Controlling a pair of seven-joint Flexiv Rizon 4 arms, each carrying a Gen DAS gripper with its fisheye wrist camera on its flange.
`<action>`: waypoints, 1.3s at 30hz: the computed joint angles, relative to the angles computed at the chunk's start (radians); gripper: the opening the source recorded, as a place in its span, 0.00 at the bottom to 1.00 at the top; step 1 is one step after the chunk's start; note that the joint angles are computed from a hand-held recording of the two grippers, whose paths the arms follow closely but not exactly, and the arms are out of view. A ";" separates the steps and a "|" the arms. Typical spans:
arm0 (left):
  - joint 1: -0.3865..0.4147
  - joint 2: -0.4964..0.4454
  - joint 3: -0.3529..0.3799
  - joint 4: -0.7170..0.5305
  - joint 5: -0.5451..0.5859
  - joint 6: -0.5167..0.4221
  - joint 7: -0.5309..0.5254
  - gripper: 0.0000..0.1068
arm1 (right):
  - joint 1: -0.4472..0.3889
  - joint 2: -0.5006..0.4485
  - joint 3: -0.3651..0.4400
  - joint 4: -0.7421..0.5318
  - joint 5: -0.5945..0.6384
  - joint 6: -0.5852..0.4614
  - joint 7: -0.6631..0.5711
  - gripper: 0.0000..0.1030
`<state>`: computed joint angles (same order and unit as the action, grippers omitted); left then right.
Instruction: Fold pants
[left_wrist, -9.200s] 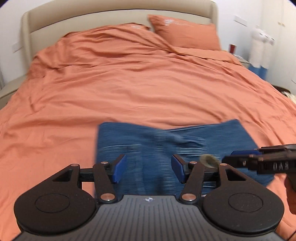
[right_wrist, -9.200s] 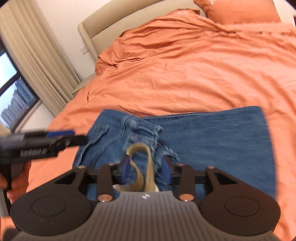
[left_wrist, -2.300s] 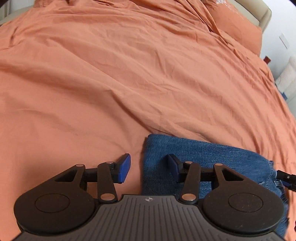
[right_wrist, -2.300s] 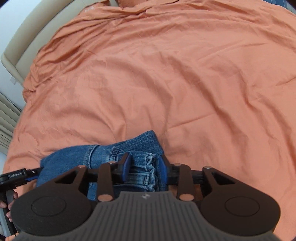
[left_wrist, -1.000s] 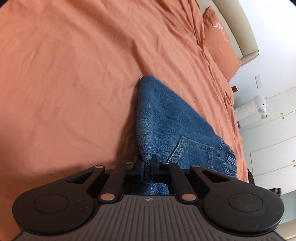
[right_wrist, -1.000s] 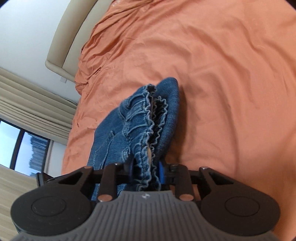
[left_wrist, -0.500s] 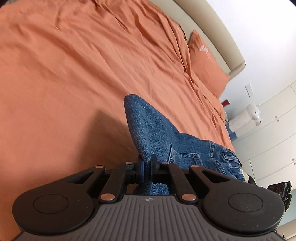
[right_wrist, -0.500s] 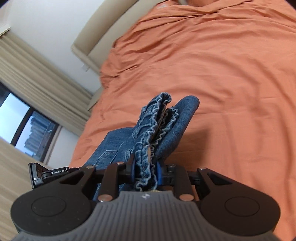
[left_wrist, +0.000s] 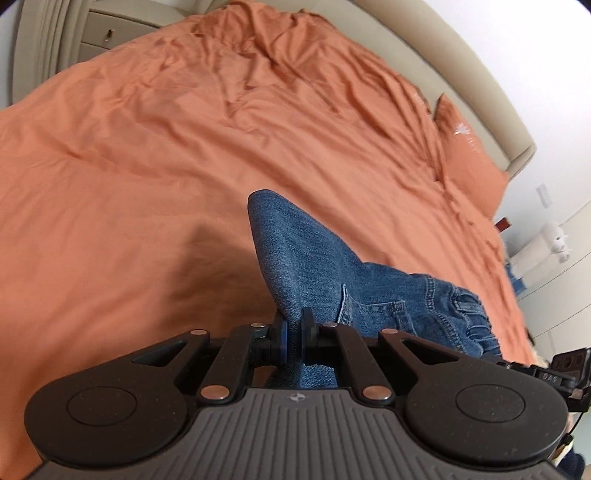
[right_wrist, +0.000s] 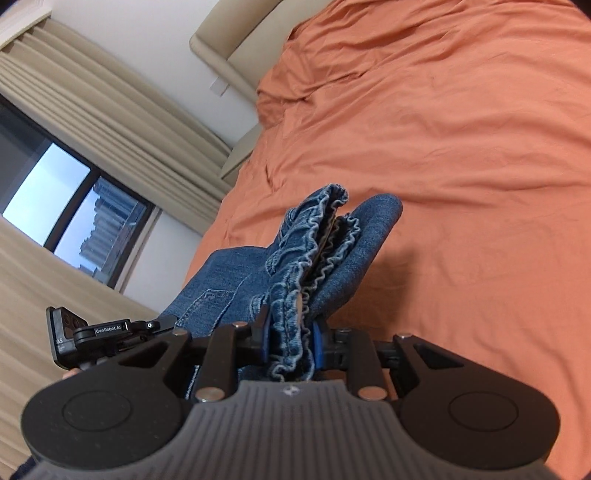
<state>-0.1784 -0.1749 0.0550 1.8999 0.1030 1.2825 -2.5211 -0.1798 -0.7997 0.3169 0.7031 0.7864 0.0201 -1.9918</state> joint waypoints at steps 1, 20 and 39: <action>0.009 -0.001 -0.004 0.015 -0.016 0.006 0.020 0.06 | 0.009 0.006 -0.002 0.020 -0.005 0.012 -0.002 0.17; 0.041 -0.045 -0.023 0.105 -0.179 -0.075 0.357 0.16 | 0.088 0.001 -0.059 0.208 -0.166 0.128 0.043 0.19; -0.007 0.191 -0.102 0.184 0.235 -0.288 0.030 0.35 | 0.157 0.413 -0.054 0.821 -0.182 0.794 -0.565 0.24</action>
